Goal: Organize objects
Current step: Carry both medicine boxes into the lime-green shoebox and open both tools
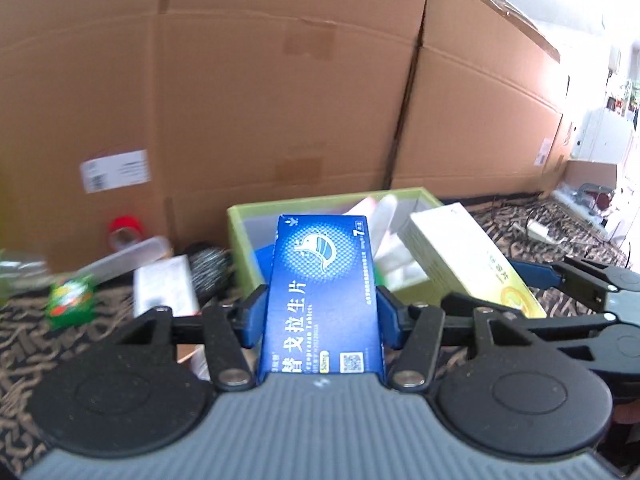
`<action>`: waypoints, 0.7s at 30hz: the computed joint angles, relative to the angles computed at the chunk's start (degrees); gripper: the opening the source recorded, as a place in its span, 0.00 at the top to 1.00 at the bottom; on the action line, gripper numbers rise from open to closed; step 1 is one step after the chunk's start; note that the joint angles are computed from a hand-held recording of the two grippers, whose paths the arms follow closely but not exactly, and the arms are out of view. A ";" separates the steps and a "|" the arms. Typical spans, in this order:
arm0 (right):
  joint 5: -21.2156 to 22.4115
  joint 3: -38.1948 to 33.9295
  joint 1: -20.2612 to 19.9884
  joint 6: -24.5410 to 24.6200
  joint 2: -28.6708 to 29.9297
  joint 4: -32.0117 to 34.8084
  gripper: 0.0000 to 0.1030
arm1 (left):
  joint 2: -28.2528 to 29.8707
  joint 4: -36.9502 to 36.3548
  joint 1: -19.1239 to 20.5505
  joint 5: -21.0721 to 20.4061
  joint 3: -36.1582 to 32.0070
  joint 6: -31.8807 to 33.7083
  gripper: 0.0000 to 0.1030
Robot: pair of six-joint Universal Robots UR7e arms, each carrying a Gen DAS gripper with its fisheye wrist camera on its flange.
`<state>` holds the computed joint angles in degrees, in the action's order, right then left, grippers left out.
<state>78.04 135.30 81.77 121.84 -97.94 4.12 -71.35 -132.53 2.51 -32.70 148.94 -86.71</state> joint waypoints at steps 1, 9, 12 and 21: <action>0.82 -1.38 0.67 1.26 1.21 -0.93 0.31 | 1.52 -2.58 2.08 1.05 -1.08 2.78 0.47; 6.25 -9.96 3.88 5.16 12.12 -8.18 0.31 | 14.14 -28.40 16.53 5.17 -7.97 25.74 0.47; 7.83 -12.68 3.80 4.92 16.57 -8.95 0.31 | 17.28 -30.78 19.93 5.97 -10.05 29.75 0.47; 16.17 -17.47 3.87 1.10 26.19 -7.98 0.32 | 27.56 -53.70 25.70 4.62 -10.30 44.70 0.09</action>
